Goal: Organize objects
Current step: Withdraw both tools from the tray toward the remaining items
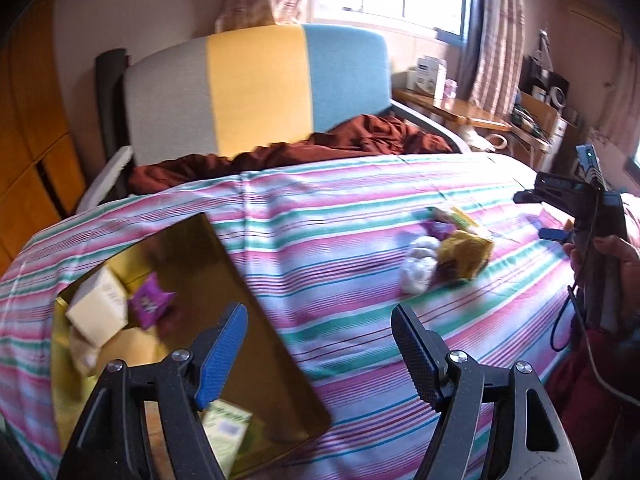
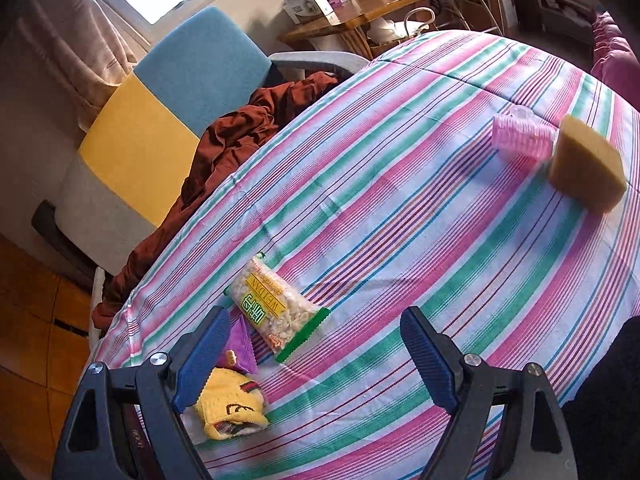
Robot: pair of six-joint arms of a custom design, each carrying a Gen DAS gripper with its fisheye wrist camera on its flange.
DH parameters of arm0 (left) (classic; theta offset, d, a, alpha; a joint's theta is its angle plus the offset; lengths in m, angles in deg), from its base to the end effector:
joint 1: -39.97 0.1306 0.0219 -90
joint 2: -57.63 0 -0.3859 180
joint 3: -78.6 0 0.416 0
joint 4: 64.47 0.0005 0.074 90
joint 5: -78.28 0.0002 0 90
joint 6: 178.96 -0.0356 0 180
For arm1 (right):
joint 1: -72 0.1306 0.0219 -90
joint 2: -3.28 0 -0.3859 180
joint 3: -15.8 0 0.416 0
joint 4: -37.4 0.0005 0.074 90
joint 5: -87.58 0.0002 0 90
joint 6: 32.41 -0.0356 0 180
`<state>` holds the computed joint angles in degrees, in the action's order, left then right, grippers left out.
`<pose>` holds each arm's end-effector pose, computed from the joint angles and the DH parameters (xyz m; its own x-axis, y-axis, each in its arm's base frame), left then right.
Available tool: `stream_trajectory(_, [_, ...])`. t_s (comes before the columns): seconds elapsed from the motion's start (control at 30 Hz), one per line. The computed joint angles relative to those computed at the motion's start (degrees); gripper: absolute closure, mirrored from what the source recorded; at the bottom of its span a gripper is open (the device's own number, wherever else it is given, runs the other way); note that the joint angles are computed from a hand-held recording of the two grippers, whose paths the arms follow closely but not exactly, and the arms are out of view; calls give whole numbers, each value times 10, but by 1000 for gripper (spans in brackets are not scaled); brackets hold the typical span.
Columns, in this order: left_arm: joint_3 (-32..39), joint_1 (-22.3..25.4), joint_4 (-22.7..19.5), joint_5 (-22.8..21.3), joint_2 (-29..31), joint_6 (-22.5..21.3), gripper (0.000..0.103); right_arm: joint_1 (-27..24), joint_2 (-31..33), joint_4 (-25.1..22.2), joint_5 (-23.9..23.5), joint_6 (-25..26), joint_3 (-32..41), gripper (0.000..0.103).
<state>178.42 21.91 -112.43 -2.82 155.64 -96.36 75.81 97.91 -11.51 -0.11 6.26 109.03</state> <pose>0.5372 -0.1815 0.4470 -0.6273 0.3384 -0.7014 0.4931 0.8697 -0.0214 0.5377 0.0339 0.4206 -0.5115 0.7478 -0.4233 0.5740 0.6639 0.4792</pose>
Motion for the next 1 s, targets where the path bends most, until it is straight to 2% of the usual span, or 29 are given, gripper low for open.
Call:
stream_trajectory(0.27, [77,-52,-45,2,82,10,31,2,12,3,-32,14,8,14])
stream_trajectory(0.5, [155,-76,-69,0,158,-4,33,5,17,6,-45,25,12,14])
stream_trajectory(0.77, [257,-88,-121,-3,251,-3,35,5,25,2,-53,35,19,14])
stream_trajectory(0.87, [296,-89,-141,6,283,1,43,6,28,-2,-52,40,22,14])
stream_trajectory(0.9, [310,-87,-152,11,295,4,58,6,29,-3,-52,41,24,14])
stream_trajectory(0.93, [323,-87,-164,14,305,8,66,6,30,-5,-53,43,25,14])
stream_trajectory(1.0, [290,-85,-126,19,290,20,67,6,32,-7,-54,47,27,14])
